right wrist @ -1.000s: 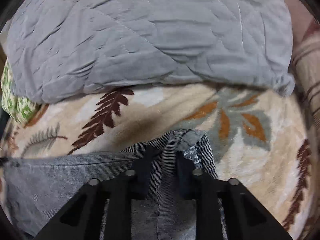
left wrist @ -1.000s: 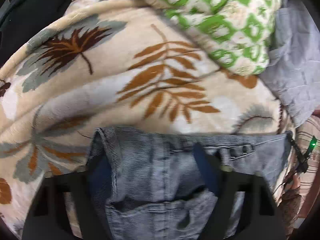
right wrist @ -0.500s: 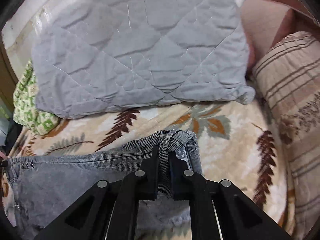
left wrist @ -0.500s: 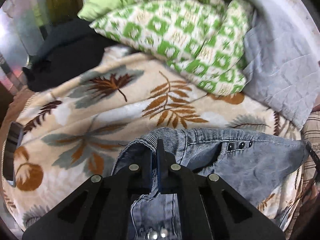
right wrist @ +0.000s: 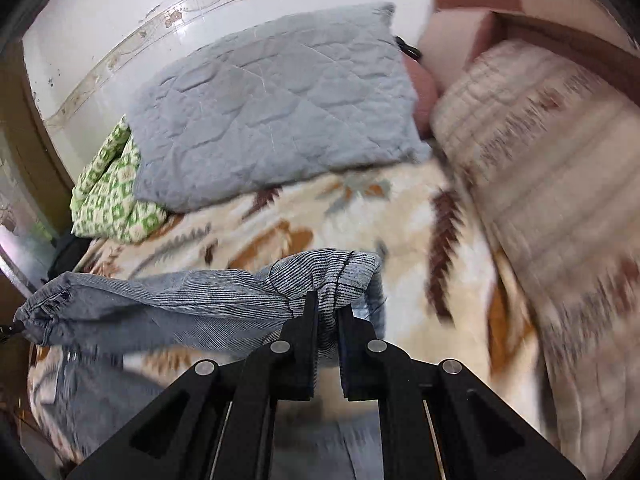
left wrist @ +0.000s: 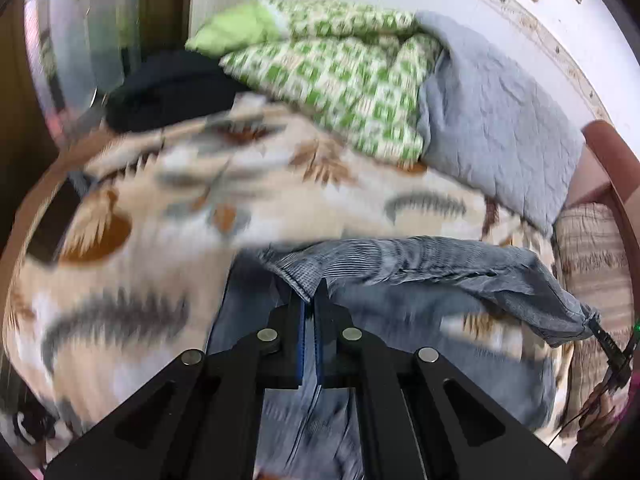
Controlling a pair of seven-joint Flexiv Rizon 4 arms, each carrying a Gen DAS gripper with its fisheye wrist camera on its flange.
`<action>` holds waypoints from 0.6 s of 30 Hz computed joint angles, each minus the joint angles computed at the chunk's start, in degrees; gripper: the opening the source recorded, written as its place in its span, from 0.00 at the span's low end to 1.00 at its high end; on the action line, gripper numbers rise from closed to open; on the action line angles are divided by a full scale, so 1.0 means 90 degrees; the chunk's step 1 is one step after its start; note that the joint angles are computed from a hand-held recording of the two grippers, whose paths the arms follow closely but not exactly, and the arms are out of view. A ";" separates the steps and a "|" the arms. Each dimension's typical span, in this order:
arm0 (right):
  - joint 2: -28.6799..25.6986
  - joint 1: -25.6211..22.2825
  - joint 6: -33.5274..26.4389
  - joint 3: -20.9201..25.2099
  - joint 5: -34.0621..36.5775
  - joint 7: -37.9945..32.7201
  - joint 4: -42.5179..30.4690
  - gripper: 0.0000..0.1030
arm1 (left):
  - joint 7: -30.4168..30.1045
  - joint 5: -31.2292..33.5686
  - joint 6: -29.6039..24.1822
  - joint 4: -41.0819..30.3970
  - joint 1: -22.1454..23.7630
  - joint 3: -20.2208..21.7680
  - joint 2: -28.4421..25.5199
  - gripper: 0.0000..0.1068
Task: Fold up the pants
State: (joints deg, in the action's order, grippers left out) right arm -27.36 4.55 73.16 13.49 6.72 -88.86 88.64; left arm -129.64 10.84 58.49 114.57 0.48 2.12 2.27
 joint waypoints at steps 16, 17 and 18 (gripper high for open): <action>0.1646 0.0000 0.0859 0.0284 0.0829 0.0088 0.2701 0.47 | 0.1008 -0.2625 0.1043 0.2257 -0.0393 0.0143 0.1045 0.54; 0.1628 -0.0088 0.0748 0.0505 0.1141 -0.0186 0.2573 0.54 | 0.1026 -0.2690 0.1140 0.2270 -0.0400 0.0111 0.1003 0.65; 0.1548 -0.0284 0.0418 0.0906 0.1724 -0.0728 0.2274 0.54 | 0.1102 -0.2832 0.1266 0.2233 -0.0446 0.0076 0.0872 0.66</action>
